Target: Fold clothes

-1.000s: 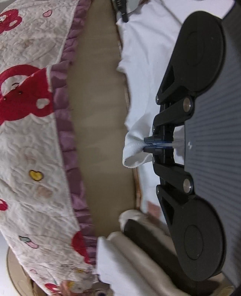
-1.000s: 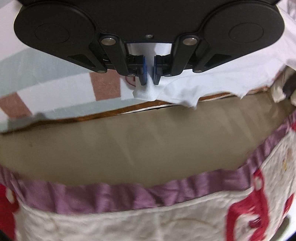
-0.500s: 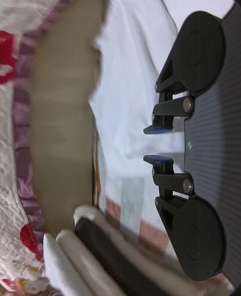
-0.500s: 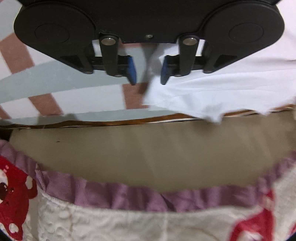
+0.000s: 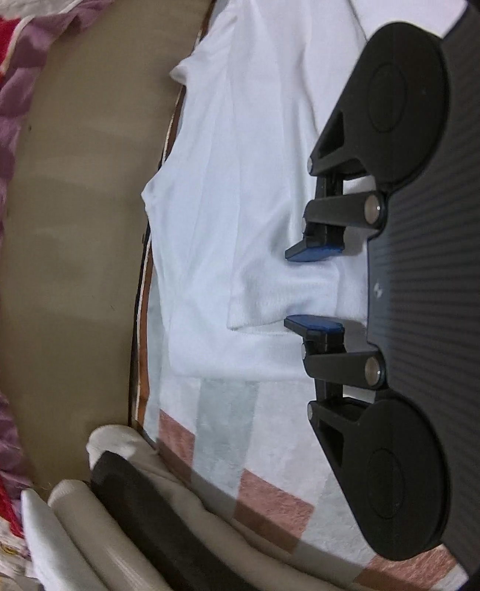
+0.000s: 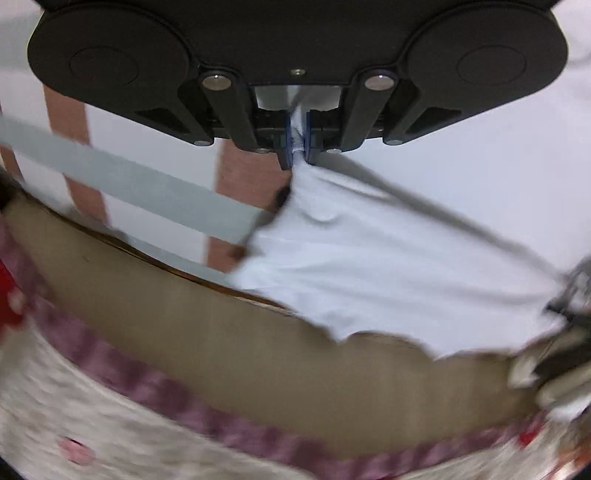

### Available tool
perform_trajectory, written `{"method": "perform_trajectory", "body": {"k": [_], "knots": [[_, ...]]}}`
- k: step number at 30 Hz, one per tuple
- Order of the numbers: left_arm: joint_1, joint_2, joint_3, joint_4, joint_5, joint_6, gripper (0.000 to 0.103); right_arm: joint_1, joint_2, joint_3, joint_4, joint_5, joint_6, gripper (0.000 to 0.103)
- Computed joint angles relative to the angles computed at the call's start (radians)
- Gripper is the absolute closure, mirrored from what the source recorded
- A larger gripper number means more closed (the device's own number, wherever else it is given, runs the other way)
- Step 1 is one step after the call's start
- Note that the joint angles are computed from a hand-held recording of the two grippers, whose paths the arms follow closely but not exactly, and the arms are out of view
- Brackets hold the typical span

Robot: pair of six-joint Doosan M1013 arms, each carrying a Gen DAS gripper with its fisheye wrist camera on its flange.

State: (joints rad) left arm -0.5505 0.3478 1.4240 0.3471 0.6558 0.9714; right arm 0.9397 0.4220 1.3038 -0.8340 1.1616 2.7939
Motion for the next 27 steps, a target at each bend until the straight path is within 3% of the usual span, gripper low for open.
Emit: {"method": "perform_trajectory", "body": {"k": [3,6,9,13,14,15,16,19,21,24,27], "knots": [[-0.007,0.003,-0.002,0.030,0.013,-0.009,0.071,0.002,0.018,-0.018,0.011,0.045,0.003,0.097],[-0.028,0.013,-0.008,0.145,0.032,-0.038,0.069,0.000,0.017,-0.014,0.016,0.046,0.060,0.096],[-0.040,0.029,-0.046,0.188,0.114,-0.010,0.060,0.001,-0.024,0.046,0.020,-0.007,0.206,0.090],[-0.036,0.006,-0.065,0.148,0.210,-0.009,0.060,0.013,-0.069,0.102,0.056,0.048,0.397,0.090],[-0.040,-0.007,-0.059,0.161,0.238,-0.012,0.060,0.015,-0.079,0.111,0.065,0.067,0.455,0.087],[-0.048,-0.017,-0.051,0.186,0.275,-0.007,0.060,0.018,-0.089,0.119,0.074,0.082,0.521,0.076],[-0.053,-0.030,-0.042,0.198,0.305,0.004,0.060,0.021,-0.102,0.129,0.081,0.075,0.590,0.074],[-0.037,-0.081,-0.003,0.079,0.337,0.106,0.060,0.029,-0.142,0.172,0.062,-0.102,0.708,0.073],[-0.023,-0.108,0.013,-0.015,0.380,0.209,0.057,0.036,-0.149,0.174,0.046,-0.228,0.690,0.067],[-0.031,-0.148,0.054,-0.044,0.423,0.326,0.054,0.042,-0.132,0.132,0.127,-0.360,0.504,0.063],[-0.030,-0.194,0.107,-0.091,0.434,0.364,0.053,0.055,-0.094,0.057,0.279,-0.440,0.215,0.060]]}}
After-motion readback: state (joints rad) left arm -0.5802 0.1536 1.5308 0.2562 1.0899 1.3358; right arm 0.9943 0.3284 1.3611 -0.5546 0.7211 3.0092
